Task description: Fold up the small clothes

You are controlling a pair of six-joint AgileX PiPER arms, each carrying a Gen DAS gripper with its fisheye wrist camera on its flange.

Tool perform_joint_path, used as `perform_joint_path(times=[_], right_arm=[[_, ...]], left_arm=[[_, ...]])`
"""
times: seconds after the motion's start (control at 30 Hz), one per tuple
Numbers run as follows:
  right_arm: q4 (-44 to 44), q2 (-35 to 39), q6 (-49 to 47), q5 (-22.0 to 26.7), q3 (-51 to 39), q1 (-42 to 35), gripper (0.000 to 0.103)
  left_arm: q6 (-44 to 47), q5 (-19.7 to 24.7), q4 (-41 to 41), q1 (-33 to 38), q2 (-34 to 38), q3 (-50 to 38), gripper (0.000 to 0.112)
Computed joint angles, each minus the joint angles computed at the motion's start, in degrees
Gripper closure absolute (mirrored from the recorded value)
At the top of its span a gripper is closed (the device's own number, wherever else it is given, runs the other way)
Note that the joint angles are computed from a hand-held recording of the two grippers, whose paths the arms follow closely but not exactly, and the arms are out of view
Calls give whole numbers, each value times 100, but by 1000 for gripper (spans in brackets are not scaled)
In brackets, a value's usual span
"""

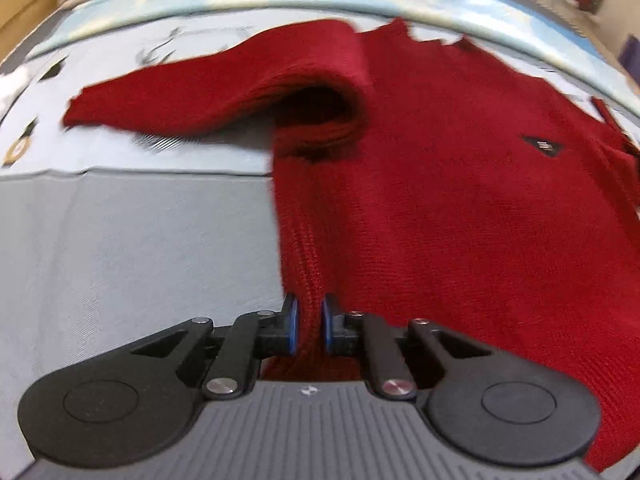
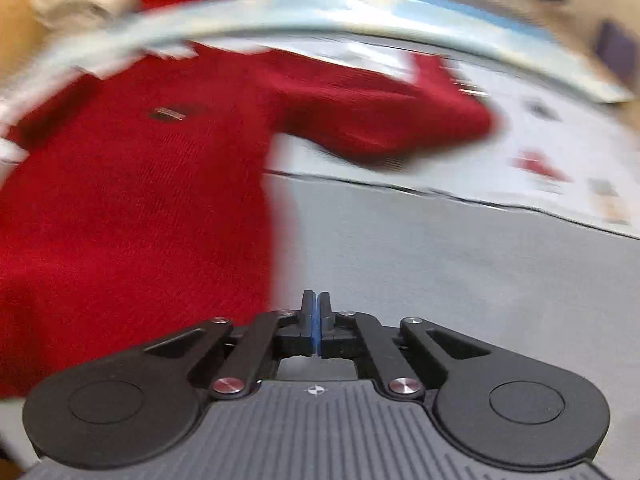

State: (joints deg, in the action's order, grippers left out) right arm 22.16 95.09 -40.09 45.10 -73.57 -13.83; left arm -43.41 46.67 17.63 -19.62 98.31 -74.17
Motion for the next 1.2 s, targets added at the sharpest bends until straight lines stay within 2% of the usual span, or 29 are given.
perform_joint_path(times=[0.03, 0.07, 0.1, 0.17, 0.2, 0.3, 0.33, 0.43, 0.47, 0.63, 0.83, 0.97, 1.2], right_arm=[[-361, 25, 315, -109, 9, -108, 103], [-493, 117, 641, 12, -115, -319, 103], [-396, 260, 814, 362, -353, -640, 103], [486, 479, 471, 1204, -683, -1289, 103], [829, 477, 208, 1428, -694, -1475, 103], [1554, 247, -437, 1632, -488, -1676, 99], [1706, 245, -481, 1728, -487, -1653, 91], [1707, 238, -235, 1509, -457, -1298, 58], [1624, 257, -82, 1375, -449, -1111, 53], [1366, 539, 377, 1133, -721, -307, 54], [1023, 1128, 1112, 814, -1410, 403, 53], [971, 1773, 1712, 749, -2141, 572, 53], [764, 2726, 2328, 969, -3530, 878, 53]], left_arm=[[25, -75, 50, -62, 35, -18, 99], [29, -118, 123, -139, 87, -56, 99], [7, -113, 208, -210, 167, -126, 99], [-110, -20, 326, -274, 301, -241, 99], [-178, 74, 349, -280, 355, -301, 99], [-419, 256, 369, -221, 355, -335, 98], [-526, 281, 422, -188, 303, -266, 97], [-698, 304, 420, -16, 111, -15, 89], [-683, 270, 346, 72, 55, 63, 86], [-390, 45, -132, 462, -202, 418, 85], [-172, 122, -600, 617, -402, 374, 85], [-216, 111, -735, 645, -190, 115, 81], [-395, 122, -629, 681, 370, -522, 80]])
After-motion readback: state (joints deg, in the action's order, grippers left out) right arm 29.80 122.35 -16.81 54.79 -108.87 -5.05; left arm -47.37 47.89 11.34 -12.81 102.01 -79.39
